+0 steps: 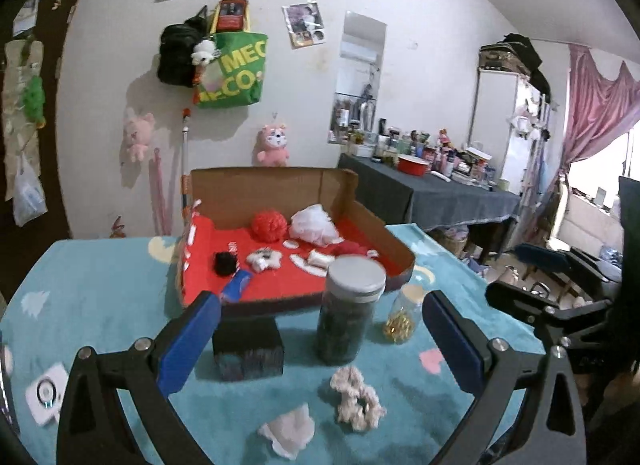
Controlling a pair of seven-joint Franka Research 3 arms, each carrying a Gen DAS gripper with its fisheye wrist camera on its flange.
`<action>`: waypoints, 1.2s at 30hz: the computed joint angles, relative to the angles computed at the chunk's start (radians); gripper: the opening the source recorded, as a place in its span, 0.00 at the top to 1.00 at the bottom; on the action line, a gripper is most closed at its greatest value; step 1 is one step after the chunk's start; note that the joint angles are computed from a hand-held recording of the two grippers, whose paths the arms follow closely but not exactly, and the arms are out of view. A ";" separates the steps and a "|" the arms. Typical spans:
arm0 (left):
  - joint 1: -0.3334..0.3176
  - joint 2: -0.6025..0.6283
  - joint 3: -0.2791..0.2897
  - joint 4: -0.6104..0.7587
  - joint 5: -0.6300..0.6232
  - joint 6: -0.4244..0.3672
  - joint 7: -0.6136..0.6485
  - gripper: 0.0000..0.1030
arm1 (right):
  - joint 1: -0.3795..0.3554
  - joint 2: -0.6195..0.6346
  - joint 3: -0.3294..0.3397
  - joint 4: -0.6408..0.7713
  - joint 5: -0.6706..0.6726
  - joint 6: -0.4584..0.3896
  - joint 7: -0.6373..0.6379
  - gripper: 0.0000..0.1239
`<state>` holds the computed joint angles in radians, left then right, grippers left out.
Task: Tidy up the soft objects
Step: 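Withdraw both tools from the box toward the tissue and knitted scrunchie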
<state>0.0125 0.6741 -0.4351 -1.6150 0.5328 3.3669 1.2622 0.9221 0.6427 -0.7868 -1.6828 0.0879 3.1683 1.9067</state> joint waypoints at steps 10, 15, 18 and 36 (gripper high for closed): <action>-0.260 -0.049 0.310 -0.141 -0.167 0.139 -0.023 0.00 | 0.214 0.132 -0.192 -0.144 0.200 0.118 0.047 0.27; -0.386 -0.023 0.433 -0.155 -0.302 0.155 0.049 0.00 | 0.218 0.163 -0.169 -0.164 0.295 0.141 0.029 0.27; -0.345 -0.002 0.385 -0.145 -0.292 0.121 0.044 0.00 | 0.226 0.198 -0.170 -0.160 0.347 0.127 0.013 0.27; -0.457 0.039 0.507 -0.126 -0.382 0.052 0.062 0.00 | 0.163 0.243 -0.084 -0.137 0.388 0.062 0.028 0.27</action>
<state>-0.4442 0.7128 0.0722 -1.7414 0.1503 3.4192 1.3241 1.0848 0.8854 -0.8708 -1.8198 0.4762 3.2302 1.9350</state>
